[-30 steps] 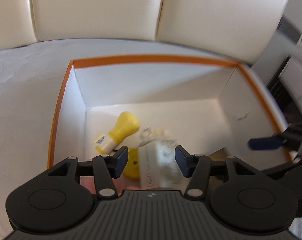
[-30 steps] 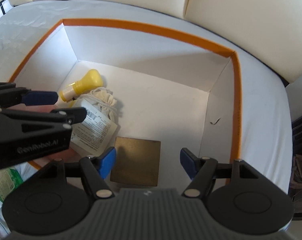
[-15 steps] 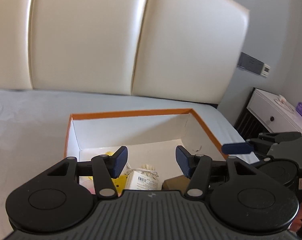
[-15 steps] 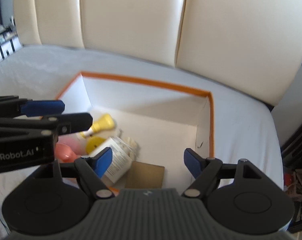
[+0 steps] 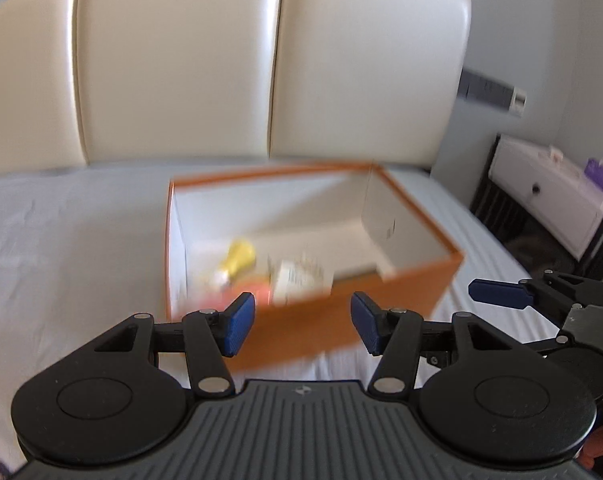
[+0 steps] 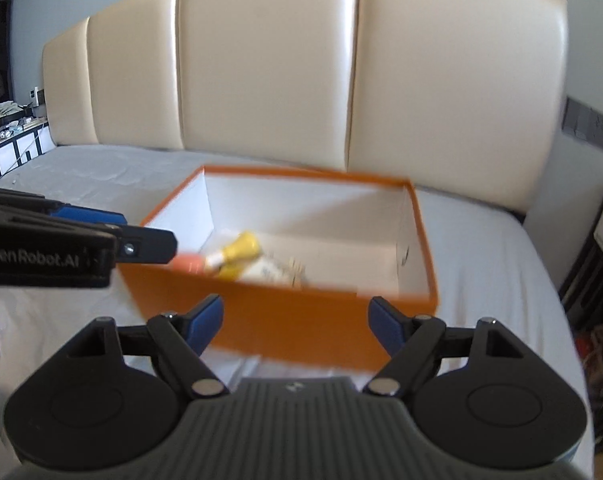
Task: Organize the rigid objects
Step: 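Move both tools back toward the mint tin and small jar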
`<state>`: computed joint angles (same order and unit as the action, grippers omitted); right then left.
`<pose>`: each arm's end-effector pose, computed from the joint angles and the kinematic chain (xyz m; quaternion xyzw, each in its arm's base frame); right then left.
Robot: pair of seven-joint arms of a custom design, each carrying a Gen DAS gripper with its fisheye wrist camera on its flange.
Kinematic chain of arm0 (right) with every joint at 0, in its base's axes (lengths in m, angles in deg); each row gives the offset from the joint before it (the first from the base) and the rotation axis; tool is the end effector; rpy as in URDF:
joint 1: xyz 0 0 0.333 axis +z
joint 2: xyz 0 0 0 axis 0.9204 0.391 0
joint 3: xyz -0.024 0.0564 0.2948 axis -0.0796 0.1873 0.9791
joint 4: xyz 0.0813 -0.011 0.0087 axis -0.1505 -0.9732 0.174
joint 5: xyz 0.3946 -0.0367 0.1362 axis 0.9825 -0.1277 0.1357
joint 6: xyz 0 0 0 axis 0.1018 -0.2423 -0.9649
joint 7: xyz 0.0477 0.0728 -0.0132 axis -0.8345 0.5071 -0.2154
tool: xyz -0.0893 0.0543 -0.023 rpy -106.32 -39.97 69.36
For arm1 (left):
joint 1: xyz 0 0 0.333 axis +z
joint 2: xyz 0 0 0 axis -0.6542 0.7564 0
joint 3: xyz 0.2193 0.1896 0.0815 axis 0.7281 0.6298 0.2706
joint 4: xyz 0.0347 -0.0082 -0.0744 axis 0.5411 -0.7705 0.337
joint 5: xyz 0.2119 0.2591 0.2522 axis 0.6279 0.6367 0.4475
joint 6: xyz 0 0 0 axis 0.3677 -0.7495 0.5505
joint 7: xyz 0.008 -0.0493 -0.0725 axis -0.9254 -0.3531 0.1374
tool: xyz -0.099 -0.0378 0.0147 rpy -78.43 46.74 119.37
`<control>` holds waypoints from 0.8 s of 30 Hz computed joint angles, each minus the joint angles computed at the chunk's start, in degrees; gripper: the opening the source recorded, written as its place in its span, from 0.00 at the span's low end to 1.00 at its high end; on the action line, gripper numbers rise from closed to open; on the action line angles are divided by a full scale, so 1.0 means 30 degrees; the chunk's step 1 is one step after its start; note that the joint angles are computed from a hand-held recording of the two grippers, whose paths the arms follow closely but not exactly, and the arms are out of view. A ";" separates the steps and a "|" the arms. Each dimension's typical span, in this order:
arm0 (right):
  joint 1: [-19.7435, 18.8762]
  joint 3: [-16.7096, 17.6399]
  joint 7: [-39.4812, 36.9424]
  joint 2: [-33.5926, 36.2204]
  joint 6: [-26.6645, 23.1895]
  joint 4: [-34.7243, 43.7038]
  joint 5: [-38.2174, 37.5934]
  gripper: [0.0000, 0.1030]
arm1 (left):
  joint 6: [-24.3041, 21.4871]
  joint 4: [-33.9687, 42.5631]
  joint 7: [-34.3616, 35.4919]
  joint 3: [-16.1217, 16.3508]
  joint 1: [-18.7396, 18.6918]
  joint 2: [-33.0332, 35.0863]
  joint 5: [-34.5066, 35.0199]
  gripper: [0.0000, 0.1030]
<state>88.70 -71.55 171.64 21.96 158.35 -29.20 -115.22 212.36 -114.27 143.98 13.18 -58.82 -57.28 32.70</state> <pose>0.6257 0.1483 0.4312 -0.6676 0.5865 -0.2941 0.3520 0.6299 -0.3099 0.4658 -0.5375 0.7235 -0.3742 0.2183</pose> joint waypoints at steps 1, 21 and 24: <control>0.0411 -0.0412 0.0508 -0.0139 0.0037 -0.0421 -0.0297 0.76 | -0.0622 -0.0130 0.0109 -0.0145 0.0093 -0.0102 -0.0234 0.63; -0.6602 1.0595 -1.7999 -0.1328 -0.2354 -0.3220 1.9624 0.57 | -1.0613 -0.0096 0.1928 -0.1629 0.1915 -0.0882 -0.6370 0.65; -0.6333 1.0482 -1.9993 -0.1272 -0.3725 -0.2840 2.0832 0.57 | -1.2450 0.0697 0.1710 -0.1635 0.1979 -0.0464 -0.6676 0.69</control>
